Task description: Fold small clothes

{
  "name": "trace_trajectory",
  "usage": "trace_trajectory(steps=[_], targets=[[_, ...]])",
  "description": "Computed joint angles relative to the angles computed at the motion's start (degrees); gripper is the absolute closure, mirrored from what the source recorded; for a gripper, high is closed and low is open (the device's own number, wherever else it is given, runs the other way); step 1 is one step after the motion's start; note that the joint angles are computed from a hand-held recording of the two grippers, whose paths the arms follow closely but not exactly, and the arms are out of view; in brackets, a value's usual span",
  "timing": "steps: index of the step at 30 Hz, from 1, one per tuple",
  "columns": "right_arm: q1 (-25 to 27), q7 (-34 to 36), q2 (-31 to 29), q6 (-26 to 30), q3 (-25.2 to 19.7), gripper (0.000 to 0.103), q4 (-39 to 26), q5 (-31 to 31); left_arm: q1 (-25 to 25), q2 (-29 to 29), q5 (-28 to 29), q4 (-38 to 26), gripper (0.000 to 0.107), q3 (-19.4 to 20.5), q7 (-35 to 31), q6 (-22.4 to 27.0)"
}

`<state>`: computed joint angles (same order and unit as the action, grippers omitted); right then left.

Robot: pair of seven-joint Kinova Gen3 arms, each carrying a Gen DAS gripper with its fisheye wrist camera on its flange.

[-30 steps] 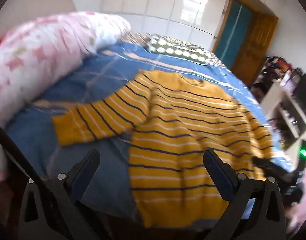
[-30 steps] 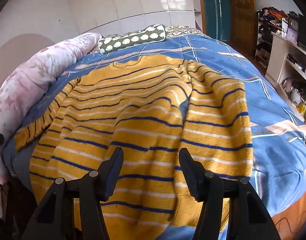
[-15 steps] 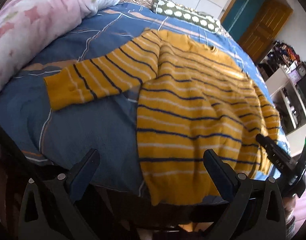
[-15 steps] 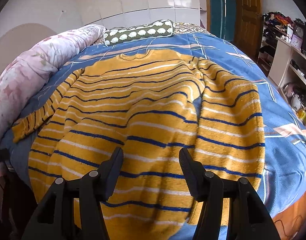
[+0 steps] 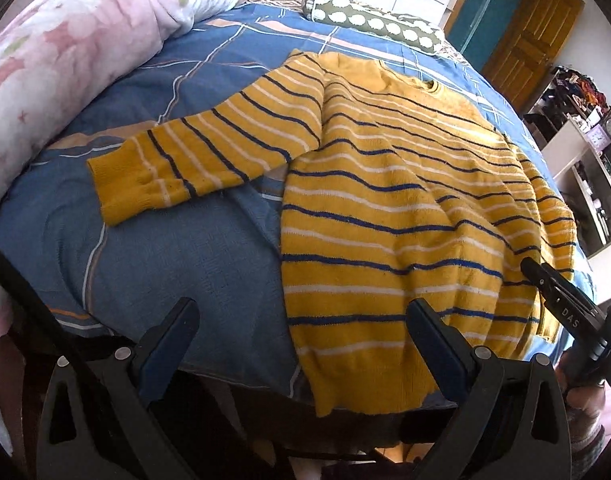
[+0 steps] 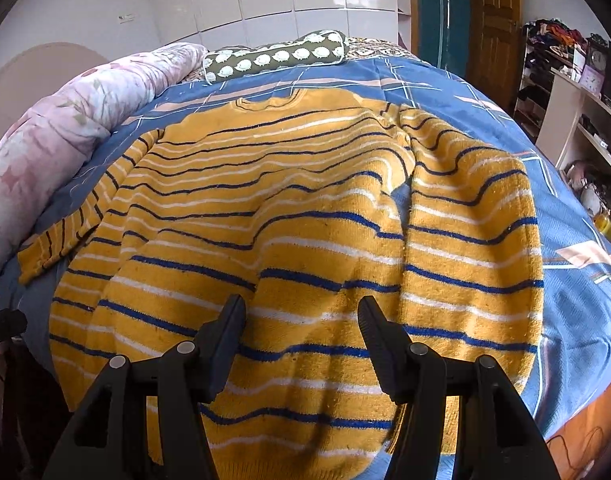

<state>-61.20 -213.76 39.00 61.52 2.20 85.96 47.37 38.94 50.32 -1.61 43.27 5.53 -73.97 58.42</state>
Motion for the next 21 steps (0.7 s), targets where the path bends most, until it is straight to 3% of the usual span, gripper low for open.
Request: trace_trajectory(steps=[5, 8, 11, 15, 21], targets=[[0.3, 0.1, 0.3, -0.6, 0.0, 0.040, 0.1, -0.1, -0.7, 0.8, 0.2, -0.5, 0.005, 1.3, -0.7, -0.3], [0.3, 0.1, 0.4, -0.7, 0.2, 0.040, 0.1, 0.0, -0.1, -1.1, -2.6, 3.2, 0.005, 1.2, 1.9, -4.8], [0.1, -0.4, 0.4, -1.0, 0.4, 0.040, 0.4, 0.4, 5.2, -4.5, -8.6, 8.7, 0.005, -6.3, 8.9, -11.6], [-0.6, -1.8, 0.3, -1.1, 0.7, 0.040, 1.3, 1.6, 11.7, -7.5, -16.5, 13.4, 0.005, -16.9, 18.2, -16.8], [-2.2, -5.5, -0.3, -0.5, 0.8, 0.040, 3.5, 4.7, 21.4, -6.5, -28.7, 13.3, 0.005, -32.8, 32.2, -13.5]])
